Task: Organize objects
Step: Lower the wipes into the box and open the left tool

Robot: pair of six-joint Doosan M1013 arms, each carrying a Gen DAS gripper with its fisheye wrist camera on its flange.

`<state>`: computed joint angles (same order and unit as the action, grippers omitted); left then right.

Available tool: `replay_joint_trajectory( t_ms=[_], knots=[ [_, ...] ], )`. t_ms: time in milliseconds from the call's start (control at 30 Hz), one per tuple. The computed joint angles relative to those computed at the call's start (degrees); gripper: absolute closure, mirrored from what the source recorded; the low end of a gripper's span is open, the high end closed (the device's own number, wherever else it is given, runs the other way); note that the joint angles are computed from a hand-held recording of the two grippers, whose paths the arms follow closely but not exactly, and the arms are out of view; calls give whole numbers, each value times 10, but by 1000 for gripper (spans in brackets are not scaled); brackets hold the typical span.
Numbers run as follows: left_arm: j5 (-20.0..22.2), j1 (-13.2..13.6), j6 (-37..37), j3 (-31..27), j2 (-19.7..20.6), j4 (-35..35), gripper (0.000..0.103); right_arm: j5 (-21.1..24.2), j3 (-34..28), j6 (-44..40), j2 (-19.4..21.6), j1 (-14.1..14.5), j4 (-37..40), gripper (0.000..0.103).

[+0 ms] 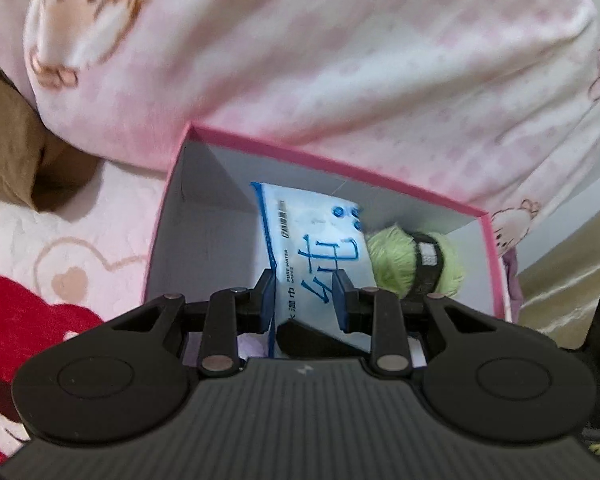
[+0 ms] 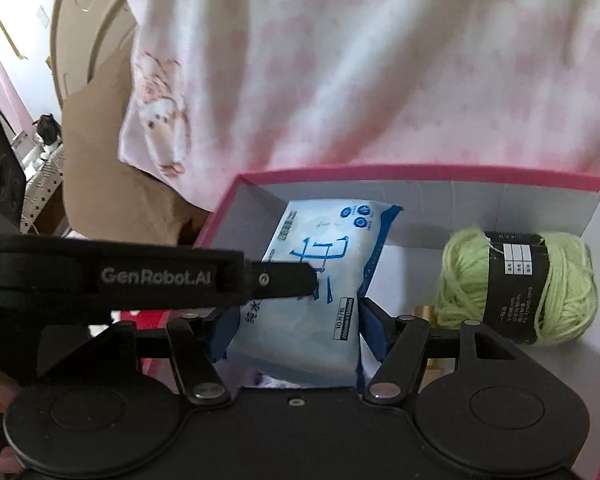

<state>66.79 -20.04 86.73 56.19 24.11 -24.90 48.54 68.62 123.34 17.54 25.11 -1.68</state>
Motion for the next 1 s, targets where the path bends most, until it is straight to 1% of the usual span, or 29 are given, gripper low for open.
replay_joint_trajectory(
  t_ms=[100, 267, 333, 433, 533, 600, 667, 700, 767, 833, 900, 1000],
  knots=[
    [16, -3, -14, -10, 15, 11, 76, 16, -8, -2, 12, -2, -1, 33],
    [15, -6, -22, -19, 30, 20, 76, 22, -14, -1, 25, -6, 6, 33],
    [7, -6, -18, -16, 31, 18, 76, 31, -20, 4, 29, -7, 11, 33],
    [3, -8, -18, -15, 32, 18, 76, 39, -21, 1, 30, -9, 24, 26],
    [3, -12, -21, -11, 30, 30, 76, 61, -26, 2, 33, -9, 24, 26],
    [2, -11, -23, -5, 26, 26, 76, 55, -18, -1, 28, -11, 22, 28],
    [-4, -10, -20, 1, 20, 25, 76, 58, -16, -9, 26, -10, 20, 45],
    [-7, -10, -16, 6, 16, 28, 76, 64, -17, -14, 26, -9, 20, 50],
    [-6, -12, -9, 9, 12, 37, 76, 82, -24, -27, 30, -8, 24, 65],
    [-1, -14, 0, 12, 8, 45, 76, 90, -26, -51, 31, -6, 41, 71],
    [9, -17, 9, 11, 8, 55, 76, 99, -33, -63, 36, -1, 42, 77],
    [23, -19, 8, 7, 13, 62, 77, 138, -55, -43, 53, 12, 0, 86]
  ],
)
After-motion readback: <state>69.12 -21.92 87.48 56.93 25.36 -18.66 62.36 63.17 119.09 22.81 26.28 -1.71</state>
